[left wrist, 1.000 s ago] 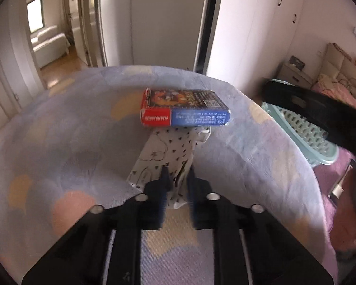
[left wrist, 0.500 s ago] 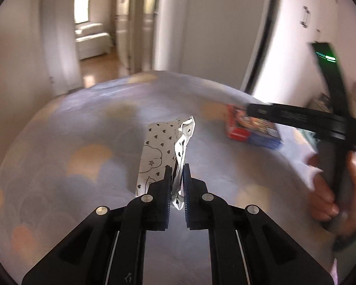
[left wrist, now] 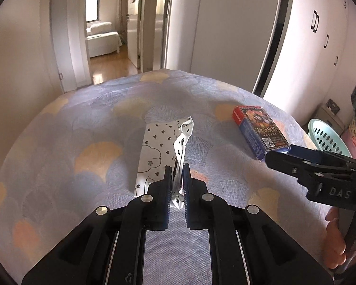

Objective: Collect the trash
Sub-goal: 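Grasp the card box with the right tool while the left tool holds the wrapper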

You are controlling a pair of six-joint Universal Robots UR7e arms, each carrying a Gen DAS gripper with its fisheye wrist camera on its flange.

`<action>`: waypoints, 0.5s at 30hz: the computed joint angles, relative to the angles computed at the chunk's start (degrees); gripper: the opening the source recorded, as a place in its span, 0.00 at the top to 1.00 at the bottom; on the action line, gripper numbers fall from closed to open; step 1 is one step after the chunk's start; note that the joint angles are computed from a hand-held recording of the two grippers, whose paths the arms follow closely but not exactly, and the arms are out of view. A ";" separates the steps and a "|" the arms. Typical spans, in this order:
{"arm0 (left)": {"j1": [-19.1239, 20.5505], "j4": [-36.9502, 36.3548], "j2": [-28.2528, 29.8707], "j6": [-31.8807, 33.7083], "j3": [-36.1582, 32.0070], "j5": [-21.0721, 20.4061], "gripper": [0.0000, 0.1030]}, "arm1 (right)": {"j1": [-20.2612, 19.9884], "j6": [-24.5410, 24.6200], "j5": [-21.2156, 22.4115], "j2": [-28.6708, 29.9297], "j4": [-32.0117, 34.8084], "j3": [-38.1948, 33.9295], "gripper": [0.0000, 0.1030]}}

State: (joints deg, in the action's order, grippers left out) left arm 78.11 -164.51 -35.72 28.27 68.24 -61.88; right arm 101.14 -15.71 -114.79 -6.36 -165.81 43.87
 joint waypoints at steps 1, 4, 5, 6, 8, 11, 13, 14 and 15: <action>-0.07 -0.52 -0.01 0.40 0.23 0.21 0.93 | 0.02 0.04 -0.32 -0.27 -1.64 0.82 0.29; -0.37 -2.11 -0.19 1.36 1.26 0.65 0.93 | -0.42 0.93 0.45 -1.59 -5.29 3.65 0.28; -0.46 -2.35 -0.26 1.35 1.57 0.70 0.93 | -0.48 1.04 0.44 -1.91 -6.33 4.43 0.28; -0.47 -2.20 -0.35 1.18 1.67 0.66 0.93 | -0.46 1.06 0.28 -2.03 -7.80 4.99 0.28; -0.38 -1.76 -0.59 0.61 1.76 0.39 0.93 | -0.49 0.99 0.36 -1.81 -8.82 4.56 0.27; -0.22 -1.53 -0.86 -0.26 1.86 -0.18 0.93 | -0.18 1.17 -1.23 -1.77 -13.66 5.55 0.26; -0.12 -1.76 -0.94 -0.54 1.94 -0.44 0.93 | -0.34 1.68 -1.02 -2.47 -17.08 7.12 0.25; -0.09 -1.91 -0.98 -0.60 2.02 -0.57 0.93 | -0.49 1.98 -0.53 -2.68 -17.40 7.39 0.24; -0.08 -2.06 -1.02 -0.66 2.10 -0.66 0.93 | -0.62 2.51 -0.29 -2.69 -17.40 7.28 0.24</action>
State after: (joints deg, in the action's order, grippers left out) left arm 78.03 -166.57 -36.75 27.61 70.35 -62.54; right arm 100.52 -13.21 -115.08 -9.05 -183.21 51.14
